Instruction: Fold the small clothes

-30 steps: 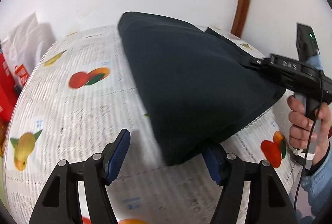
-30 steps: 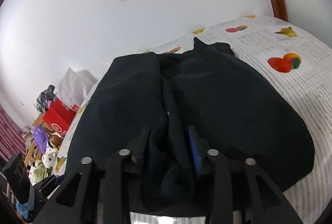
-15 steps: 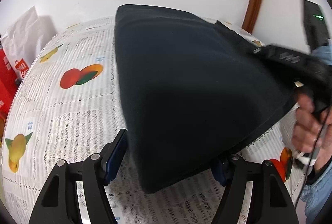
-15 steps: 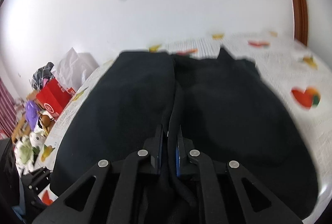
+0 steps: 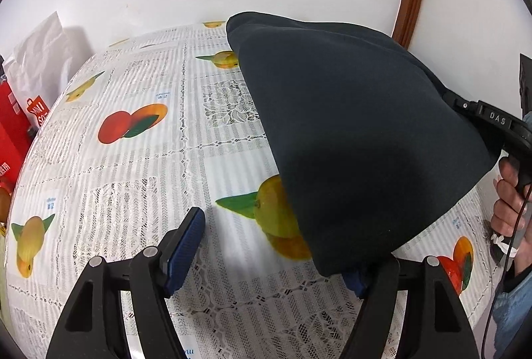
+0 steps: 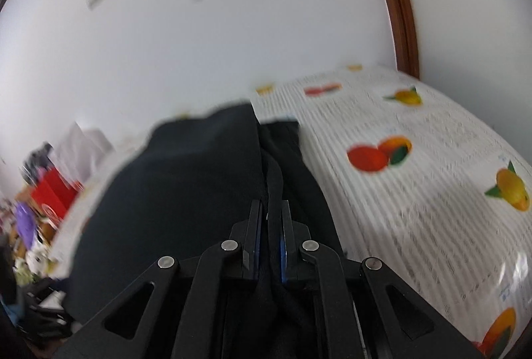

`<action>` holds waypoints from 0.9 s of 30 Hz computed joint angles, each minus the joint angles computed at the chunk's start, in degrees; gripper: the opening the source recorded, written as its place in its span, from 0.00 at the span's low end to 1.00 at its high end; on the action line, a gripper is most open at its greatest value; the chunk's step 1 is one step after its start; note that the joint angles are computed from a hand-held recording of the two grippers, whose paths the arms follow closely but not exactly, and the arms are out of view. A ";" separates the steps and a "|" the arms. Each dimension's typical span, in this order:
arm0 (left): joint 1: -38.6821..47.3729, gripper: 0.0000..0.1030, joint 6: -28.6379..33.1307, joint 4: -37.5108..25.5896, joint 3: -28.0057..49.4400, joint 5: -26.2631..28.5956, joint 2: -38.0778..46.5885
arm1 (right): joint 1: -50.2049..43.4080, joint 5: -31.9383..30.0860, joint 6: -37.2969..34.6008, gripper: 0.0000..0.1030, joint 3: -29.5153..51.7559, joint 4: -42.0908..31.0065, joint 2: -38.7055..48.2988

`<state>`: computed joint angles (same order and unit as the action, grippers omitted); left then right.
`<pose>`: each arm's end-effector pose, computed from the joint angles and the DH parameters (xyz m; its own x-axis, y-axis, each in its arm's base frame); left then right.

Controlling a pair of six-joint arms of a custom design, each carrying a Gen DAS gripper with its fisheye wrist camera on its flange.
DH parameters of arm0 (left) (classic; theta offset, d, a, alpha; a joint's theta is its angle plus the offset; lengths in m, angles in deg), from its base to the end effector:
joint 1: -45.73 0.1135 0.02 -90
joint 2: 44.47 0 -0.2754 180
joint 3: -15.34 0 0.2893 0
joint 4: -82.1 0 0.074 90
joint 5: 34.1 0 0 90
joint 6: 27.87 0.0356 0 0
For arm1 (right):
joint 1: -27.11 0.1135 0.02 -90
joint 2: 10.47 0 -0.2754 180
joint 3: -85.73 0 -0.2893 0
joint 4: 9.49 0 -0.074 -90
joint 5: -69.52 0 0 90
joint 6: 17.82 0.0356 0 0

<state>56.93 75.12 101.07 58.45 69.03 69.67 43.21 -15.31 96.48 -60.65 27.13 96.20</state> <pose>0.2895 0.0491 0.0055 -0.7656 0.0716 -0.6394 0.1231 0.9917 -0.0364 0.2617 0.0722 0.0356 -0.6050 0.2519 -0.7553 0.0466 0.9582 0.2823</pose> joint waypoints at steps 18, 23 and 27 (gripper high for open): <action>-4.15 0.71 -0.66 -1.66 2.23 0.46 1.18 | -0.91 -1.91 -4.55 0.08 1.31 -5.80 -3.40; -4.33 0.71 -0.83 -1.40 2.85 -0.25 2.01 | -4.37 -3.24 -4.49 0.08 -2.15 -0.02 -4.63; -4.51 0.71 -1.01 -1.12 2.76 -0.41 2.13 | -6.50 -6.31 -4.80 0.10 0.36 -1.43 0.43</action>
